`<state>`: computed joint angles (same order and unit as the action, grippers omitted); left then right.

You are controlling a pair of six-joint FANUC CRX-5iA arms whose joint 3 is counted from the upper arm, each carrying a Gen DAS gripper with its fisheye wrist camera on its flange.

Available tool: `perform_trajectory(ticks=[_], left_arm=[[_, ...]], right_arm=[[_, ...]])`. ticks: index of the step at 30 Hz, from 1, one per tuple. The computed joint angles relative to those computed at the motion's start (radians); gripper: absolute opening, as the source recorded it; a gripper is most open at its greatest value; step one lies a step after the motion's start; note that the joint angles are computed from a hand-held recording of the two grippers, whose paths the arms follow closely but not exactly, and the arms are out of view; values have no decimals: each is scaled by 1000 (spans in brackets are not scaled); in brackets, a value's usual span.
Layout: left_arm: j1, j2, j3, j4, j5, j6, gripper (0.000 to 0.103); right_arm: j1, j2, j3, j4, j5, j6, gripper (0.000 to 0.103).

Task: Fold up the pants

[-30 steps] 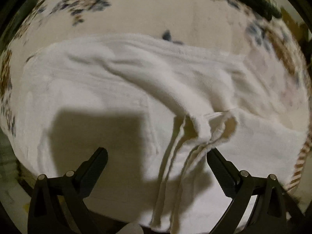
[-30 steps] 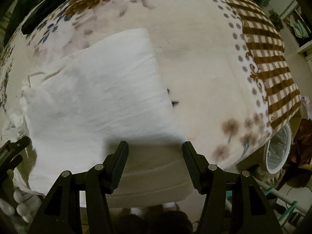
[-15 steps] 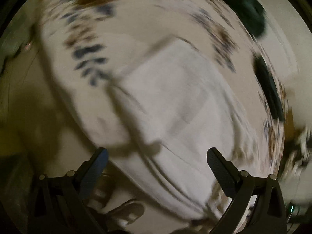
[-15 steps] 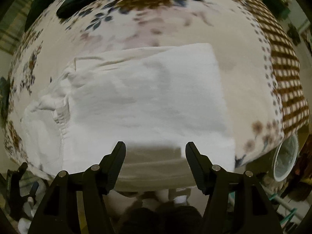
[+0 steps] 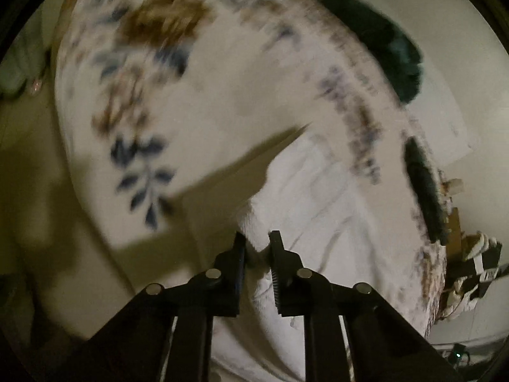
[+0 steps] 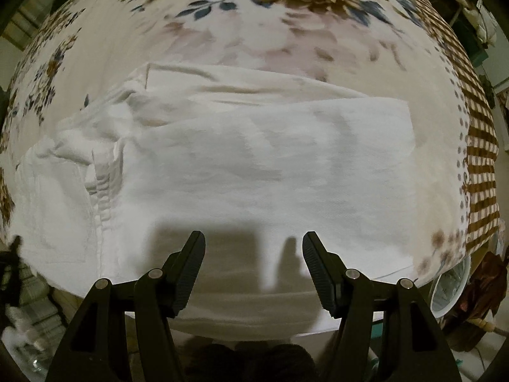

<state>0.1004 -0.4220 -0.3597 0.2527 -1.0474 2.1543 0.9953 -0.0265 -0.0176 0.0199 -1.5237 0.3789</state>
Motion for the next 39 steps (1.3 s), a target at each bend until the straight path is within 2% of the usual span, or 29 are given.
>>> perform_trajectory(ticks=[3, 6, 8, 10, 11, 12, 13, 14, 17, 20, 26, 28, 30, 31, 32, 33, 37, 39], left_arm=[[11, 40, 12, 13, -2, -17, 12], [56, 75, -30, 45, -44, -49, 13], [89, 46, -74, 100, -21, -91, 16], [111, 9, -81, 123, -38, -118, 26], [118, -12, -87, 121, -44, -111, 37], [127, -43, -102, 121, -37, -98, 55], [143, -74, -137, 147, -13, -101, 65], [155, -88, -163, 162, -1, -99, 70], [186, -83, -243, 241, 24, -116, 70], [159, -63, -248, 243, 87, -116, 70], [125, -7, -266, 326, 194, -234, 68], [117, -8, -300, 380, 259, -282, 68], [123, -23, -319, 407, 272, -293, 67], [130, -38, -330, 417, 273, -289, 65], [135, -57, -347, 439, 283, -287, 56], [135, -78, -359, 449, 296, -275, 38], [131, -134, -395, 477, 325, -306, 34], [130, -135, -444, 555, 350, -343, 38]], right_arm=[[15, -12, -9, -9, 2, -15, 66], [21, -27, -16, -21, 5, -25, 66], [39, -41, -25, -22, 9, -45, 66], [48, -56, -35, -22, 17, -56, 66], [51, -62, -41, -23, 20, -61, 66], [50, -65, -46, -25, 22, -66, 66], [49, -69, -51, -27, 25, -68, 66], [47, -72, -55, -31, 25, -74, 66], [37, -79, -67, -40, 29, -94, 66], [46, -90, -79, -33, 33, -114, 66], [37, -86, -73, -40, 31, -111, 66], [13, -74, -59, -49, 36, -99, 66], [0, -71, -57, -52, 43, -96, 66], [-18, -63, -48, -54, 43, -78, 66], [-25, -56, -42, -53, 42, -69, 66], [-31, -50, -36, -55, 40, -60, 66], [-47, -31, -25, -62, 35, -37, 66], [-58, -28, -23, -72, 35, -36, 66]])
